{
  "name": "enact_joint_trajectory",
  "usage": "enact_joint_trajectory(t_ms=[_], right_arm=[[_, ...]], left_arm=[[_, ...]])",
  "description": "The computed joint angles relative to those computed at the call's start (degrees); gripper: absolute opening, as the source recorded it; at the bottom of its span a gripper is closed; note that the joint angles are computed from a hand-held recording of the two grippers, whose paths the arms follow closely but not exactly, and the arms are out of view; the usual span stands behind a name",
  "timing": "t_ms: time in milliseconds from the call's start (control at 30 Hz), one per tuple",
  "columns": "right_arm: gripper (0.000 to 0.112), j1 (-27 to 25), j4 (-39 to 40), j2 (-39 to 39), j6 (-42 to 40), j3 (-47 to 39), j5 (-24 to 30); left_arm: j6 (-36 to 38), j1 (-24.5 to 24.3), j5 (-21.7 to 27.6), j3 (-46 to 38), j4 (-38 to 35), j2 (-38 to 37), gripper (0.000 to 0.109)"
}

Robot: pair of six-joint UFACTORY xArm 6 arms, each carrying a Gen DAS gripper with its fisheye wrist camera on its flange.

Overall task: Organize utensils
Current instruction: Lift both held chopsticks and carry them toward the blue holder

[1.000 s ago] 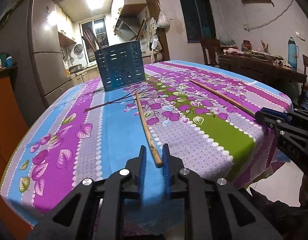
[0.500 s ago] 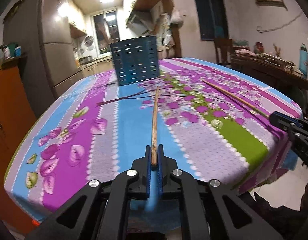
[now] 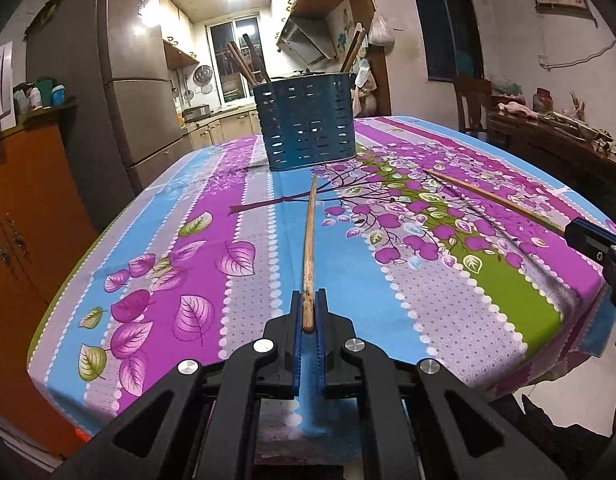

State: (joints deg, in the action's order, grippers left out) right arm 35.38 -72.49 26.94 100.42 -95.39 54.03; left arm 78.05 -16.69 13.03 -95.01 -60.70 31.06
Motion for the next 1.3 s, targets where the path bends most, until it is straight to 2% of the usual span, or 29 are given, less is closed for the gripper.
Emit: enact_joint_trajectory(t_ms=[800, 1300], right_arm=[[0.005, 0.32, -0.52, 0.45, -2.31, -1.85, -1.01], [0.005, 0.90, -7.62, 0.25, -4.46, -5.94, 1.07]], left_arm=[[0.38, 0.01, -0.92, -0.34, -0.27, 0.15, 0.007], [5.04, 1.42, 0.61, -2.48, -7.74, -1.55, 0.007]])
